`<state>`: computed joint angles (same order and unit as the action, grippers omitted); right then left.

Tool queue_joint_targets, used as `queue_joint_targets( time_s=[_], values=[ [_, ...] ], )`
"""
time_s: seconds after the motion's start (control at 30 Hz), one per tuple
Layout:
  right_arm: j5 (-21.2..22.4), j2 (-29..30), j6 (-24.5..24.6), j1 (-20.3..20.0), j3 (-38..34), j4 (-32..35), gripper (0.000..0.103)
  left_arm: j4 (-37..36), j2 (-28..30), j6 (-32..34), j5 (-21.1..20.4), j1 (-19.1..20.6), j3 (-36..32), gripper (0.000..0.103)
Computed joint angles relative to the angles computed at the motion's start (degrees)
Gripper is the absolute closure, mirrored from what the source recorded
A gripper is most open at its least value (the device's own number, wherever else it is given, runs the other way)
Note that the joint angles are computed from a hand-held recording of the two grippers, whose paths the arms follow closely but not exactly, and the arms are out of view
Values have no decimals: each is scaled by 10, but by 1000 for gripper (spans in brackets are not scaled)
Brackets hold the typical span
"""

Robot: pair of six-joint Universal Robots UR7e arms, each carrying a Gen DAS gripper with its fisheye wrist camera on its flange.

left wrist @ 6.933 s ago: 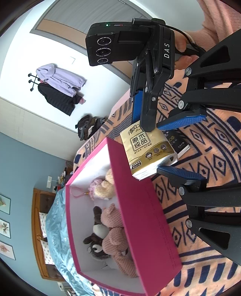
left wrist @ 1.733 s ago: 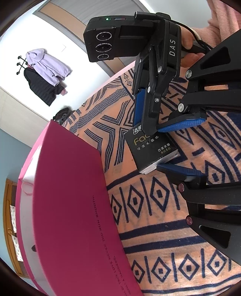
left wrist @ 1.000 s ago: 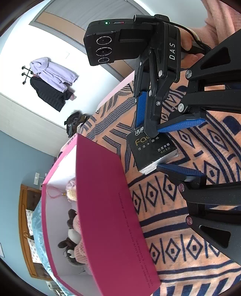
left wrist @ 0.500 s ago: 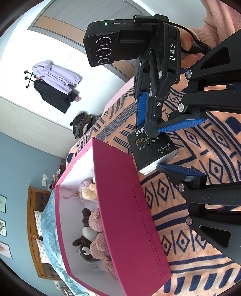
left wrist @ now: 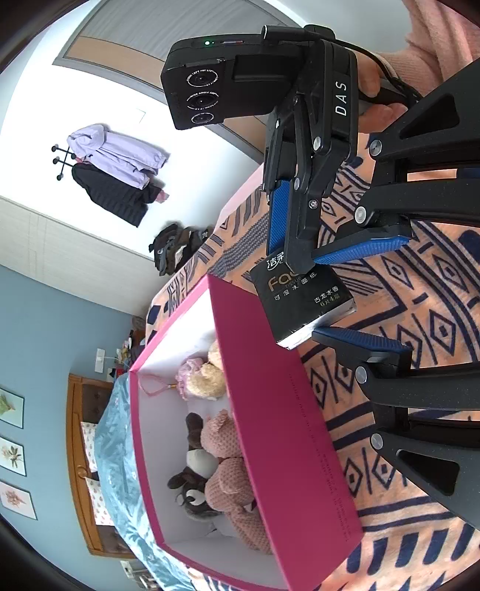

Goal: Organize objects
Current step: 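Lift the black 'Face' pack up from the bed, then carry the black pack over the pink box and lower it inside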

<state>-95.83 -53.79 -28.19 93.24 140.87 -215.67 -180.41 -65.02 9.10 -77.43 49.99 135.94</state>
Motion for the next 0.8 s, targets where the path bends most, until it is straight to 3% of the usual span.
queue_joint_targets(
  time_s=[0.8],
  values=[
    [11, -19, -9, 17, -24, 22, 65, -4, 2, 16, 10, -2, -24, 68]
  ],
)
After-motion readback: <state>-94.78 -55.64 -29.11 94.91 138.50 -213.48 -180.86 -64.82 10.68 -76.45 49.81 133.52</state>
